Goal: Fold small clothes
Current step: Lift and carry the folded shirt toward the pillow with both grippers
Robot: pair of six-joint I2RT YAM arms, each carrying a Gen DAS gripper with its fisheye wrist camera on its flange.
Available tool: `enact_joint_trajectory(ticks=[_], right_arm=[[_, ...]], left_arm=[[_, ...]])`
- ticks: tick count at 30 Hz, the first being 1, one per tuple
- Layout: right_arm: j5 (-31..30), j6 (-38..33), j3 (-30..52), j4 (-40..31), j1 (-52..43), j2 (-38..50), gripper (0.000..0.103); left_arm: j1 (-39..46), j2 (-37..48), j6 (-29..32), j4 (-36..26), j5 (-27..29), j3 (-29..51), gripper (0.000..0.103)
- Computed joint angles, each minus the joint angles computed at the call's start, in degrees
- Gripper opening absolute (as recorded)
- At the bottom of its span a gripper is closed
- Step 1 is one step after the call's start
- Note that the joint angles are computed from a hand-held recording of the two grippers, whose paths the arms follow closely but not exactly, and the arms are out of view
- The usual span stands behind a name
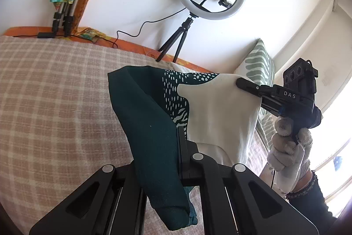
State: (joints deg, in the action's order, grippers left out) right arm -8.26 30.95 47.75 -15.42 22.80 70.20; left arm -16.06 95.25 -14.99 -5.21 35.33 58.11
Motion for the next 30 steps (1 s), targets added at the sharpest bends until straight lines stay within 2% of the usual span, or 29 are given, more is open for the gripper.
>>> enact_joint_trajectory(ticks=[5, 10, 17, 26, 30], right_arm=[[-5.1, -7.5, 2.1, -7.6, -12.2, -4.2, 0.005], [-11.9, -15.2, 7.0, -10.8, -25.4, -0.9, 0.005], [-17.9, -23.8, 17.1, -9.6, -37.7, 11.9, 0.005], [-19.0, -27.5, 29.6, -4.8, -42.8, 31.6, 0.005], [-16.4, -29.7, 33.8, -4.7, -43.9, 39.4, 0.005]], left_arm=[[-7.5, 5.8, -2.8, -0.6, -3.9, 8.8, 0.003], [-12.9, 14.3, -3.6, -2.7, -7.7, 21.5, 0.003], [-17.9, 29.2, -3.3, -7.4, -12.2, 42.9, 0.003], [-21.1, 51.1, -1.4, -15.8, -16.6, 73.4, 0.003], [-21.3, 59.3, -3.0, -20.8, -14.5, 83.7, 0.003]])
